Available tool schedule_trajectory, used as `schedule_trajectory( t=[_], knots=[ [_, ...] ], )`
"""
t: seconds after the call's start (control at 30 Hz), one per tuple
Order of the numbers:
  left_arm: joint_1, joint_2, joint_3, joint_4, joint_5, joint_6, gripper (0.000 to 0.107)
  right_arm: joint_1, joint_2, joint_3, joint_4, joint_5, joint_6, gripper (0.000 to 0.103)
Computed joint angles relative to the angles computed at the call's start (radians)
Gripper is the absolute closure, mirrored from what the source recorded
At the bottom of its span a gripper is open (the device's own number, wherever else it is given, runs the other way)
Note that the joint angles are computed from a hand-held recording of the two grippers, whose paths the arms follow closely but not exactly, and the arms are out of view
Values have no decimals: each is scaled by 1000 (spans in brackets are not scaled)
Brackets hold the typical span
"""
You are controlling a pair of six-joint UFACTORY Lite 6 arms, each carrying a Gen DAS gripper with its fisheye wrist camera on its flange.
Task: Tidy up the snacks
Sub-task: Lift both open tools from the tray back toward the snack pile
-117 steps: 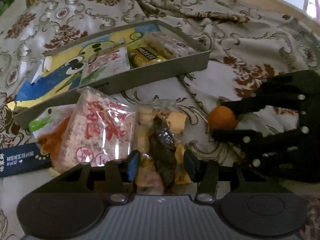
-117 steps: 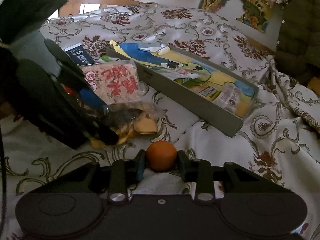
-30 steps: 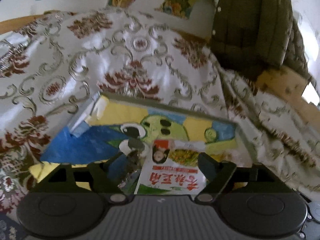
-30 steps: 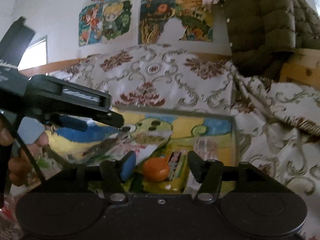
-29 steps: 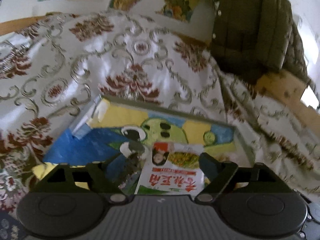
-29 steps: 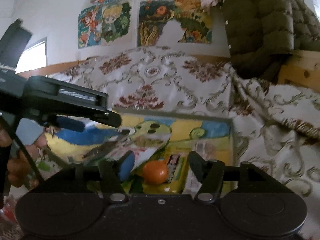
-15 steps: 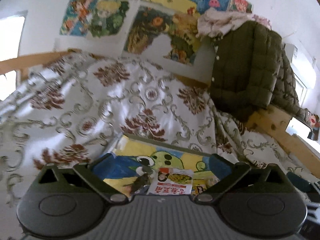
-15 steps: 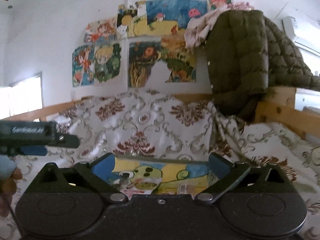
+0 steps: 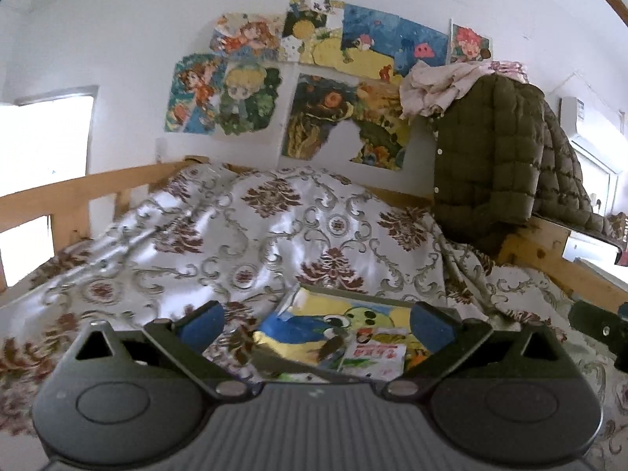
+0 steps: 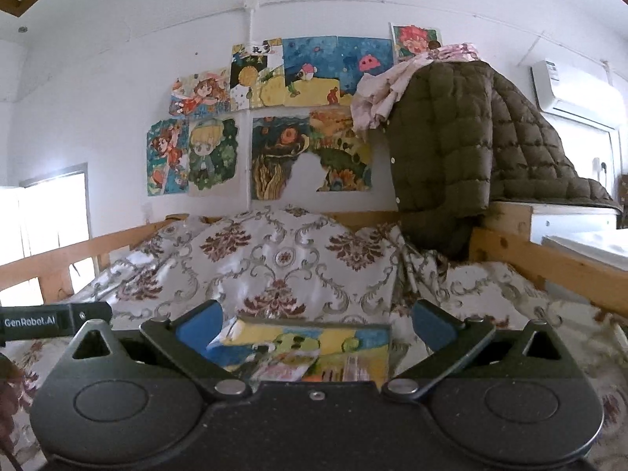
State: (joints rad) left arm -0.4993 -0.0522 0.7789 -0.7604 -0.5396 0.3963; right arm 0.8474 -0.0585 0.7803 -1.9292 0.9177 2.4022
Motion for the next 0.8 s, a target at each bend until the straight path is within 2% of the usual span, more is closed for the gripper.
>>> schedule_trajectory(
  t=[0.33, 0.5, 0.63, 0.8],
  knots=[
    [-121, -334, -364, -265, -91, 208, 4, 340, 11, -62, 321, 206, -26, 1],
    [-154, -439, -501, -345, -83, 296, 4, 446, 84, -35, 450, 238, 11, 1],
    [-129, -436, -552, -310, -17, 266, 4, 494, 149, -12, 526, 233, 39, 1],
    [-135, -391, -589, -254, -32, 165, 4, 499, 245, 27, 599, 206, 32, 1]
  ],
)
